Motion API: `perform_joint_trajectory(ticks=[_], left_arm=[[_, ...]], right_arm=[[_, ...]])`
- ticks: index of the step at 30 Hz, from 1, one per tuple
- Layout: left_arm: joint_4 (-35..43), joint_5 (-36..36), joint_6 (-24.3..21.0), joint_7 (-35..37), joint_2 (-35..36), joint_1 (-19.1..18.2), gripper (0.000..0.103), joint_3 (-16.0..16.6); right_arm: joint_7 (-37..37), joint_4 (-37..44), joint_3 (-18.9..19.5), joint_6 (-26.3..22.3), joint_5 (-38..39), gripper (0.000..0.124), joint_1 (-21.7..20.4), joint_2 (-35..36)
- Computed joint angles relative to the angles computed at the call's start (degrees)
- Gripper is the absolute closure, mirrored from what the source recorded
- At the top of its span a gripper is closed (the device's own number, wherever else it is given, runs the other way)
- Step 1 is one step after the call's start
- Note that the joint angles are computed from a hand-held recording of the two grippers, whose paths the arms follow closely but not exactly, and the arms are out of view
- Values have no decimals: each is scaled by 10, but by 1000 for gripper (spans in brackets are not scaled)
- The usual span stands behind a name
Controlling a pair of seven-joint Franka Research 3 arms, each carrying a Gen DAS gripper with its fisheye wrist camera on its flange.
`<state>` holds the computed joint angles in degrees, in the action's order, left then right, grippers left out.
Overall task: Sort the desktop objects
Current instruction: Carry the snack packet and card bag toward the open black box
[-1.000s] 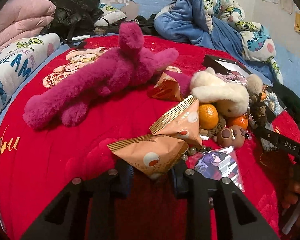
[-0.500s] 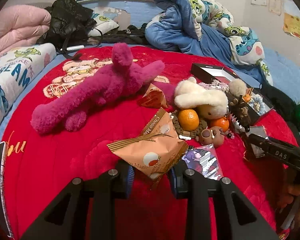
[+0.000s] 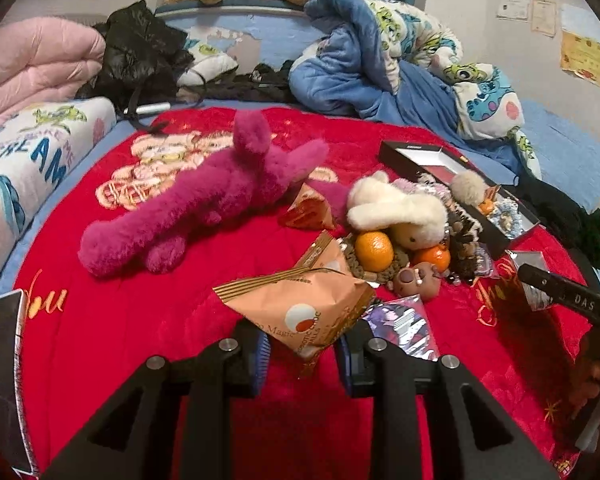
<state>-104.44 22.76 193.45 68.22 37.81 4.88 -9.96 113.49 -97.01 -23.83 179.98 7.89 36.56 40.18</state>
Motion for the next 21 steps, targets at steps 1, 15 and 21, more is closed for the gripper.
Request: perform_joint_trajectory(ticks=[1,15,21], left_arm=[[-4,4,6,0,-2,6,75,-7],[-17,67,23,-9,-8,38,75,-78],[-11,94,16,-7,0,35,75,-100]], right_arm=[[1,-3,-2,4,0,69,2,-2],[-27,-53,-42,35,37,69,41,-24],[-34,-110,-90,51,67,69,73,-46]])
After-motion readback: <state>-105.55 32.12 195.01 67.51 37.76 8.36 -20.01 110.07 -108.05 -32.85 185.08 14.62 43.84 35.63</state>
